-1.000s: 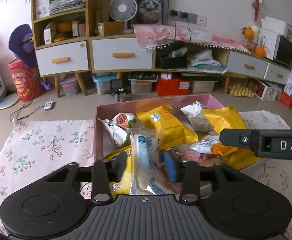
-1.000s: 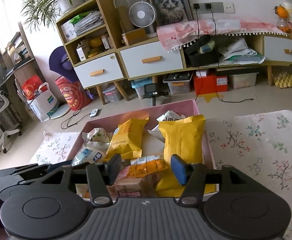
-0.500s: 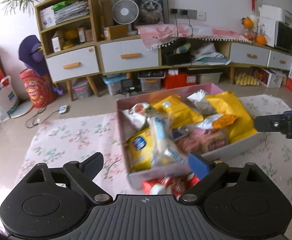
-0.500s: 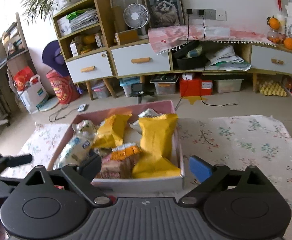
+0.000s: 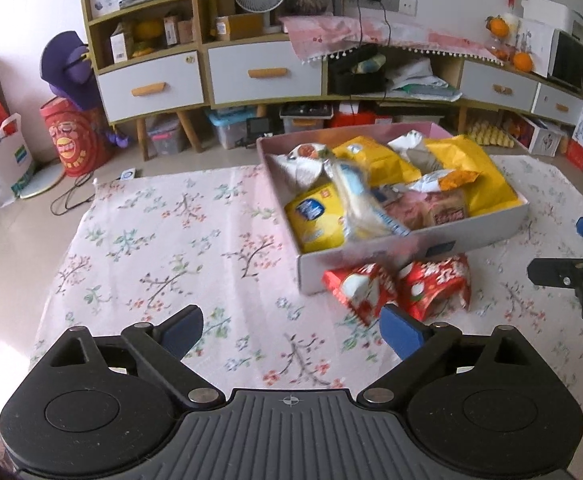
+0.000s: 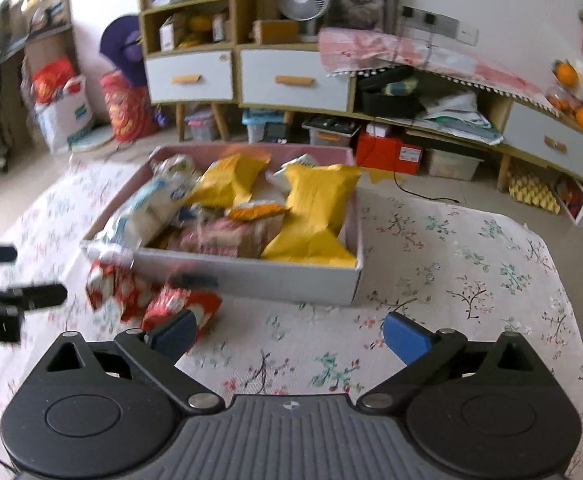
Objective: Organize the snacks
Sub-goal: 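Move both grippers back to the two red-white packets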
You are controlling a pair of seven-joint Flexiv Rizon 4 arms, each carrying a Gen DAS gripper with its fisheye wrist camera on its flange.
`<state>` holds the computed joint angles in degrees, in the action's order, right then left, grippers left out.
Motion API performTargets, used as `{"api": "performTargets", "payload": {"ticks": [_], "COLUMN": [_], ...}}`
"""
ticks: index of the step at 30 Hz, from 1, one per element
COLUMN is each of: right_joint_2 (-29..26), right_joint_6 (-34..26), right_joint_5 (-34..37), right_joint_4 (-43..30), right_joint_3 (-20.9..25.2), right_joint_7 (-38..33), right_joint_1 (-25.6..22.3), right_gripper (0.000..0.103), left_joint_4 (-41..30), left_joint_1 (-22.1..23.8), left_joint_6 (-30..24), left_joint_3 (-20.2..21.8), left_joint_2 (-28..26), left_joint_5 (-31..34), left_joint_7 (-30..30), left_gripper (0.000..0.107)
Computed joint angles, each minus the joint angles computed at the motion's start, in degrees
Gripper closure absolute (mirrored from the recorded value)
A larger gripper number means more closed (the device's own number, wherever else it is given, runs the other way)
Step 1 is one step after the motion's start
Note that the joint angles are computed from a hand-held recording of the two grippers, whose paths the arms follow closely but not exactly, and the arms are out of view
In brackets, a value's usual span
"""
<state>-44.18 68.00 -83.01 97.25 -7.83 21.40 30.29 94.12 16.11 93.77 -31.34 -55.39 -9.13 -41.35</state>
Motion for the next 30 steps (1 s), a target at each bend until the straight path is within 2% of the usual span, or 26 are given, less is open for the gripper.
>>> {"api": "performTargets", "payload": {"ticks": [8,17,30], "right_joint_2": [-0.67,-1.76,-2.4], "right_joint_6": [-1.12,-0.87,0.67], "right_joint_5": [0.94,3.27,5.15], "right_joint_4": [-0.69,-1.52,-1.59], "right_joint_3": [0.64,-0.2,-1.5], "right_joint_7": [-5.09,-9.29,-9.83], "right_joint_1": [1.06,2.27,2.74], "right_gripper": [0.017,0.017,0.017], "left_joint_4": [0.07,-2.22,-6.27], "left_joint_1": [3.06,2.22,-2.97], "left_joint_6": [-1.23,-2.68,-6.7], "left_joint_3": [-3.56,-5.2,-2.62], "left_joint_2": [-1.92,-4.45,-5.42], "left_joint_5": [1.37,-0.24,-7.61], "left_joint_7": [4.11,7.45,3.94], "left_gripper": [0.011,0.013,0.037]}}
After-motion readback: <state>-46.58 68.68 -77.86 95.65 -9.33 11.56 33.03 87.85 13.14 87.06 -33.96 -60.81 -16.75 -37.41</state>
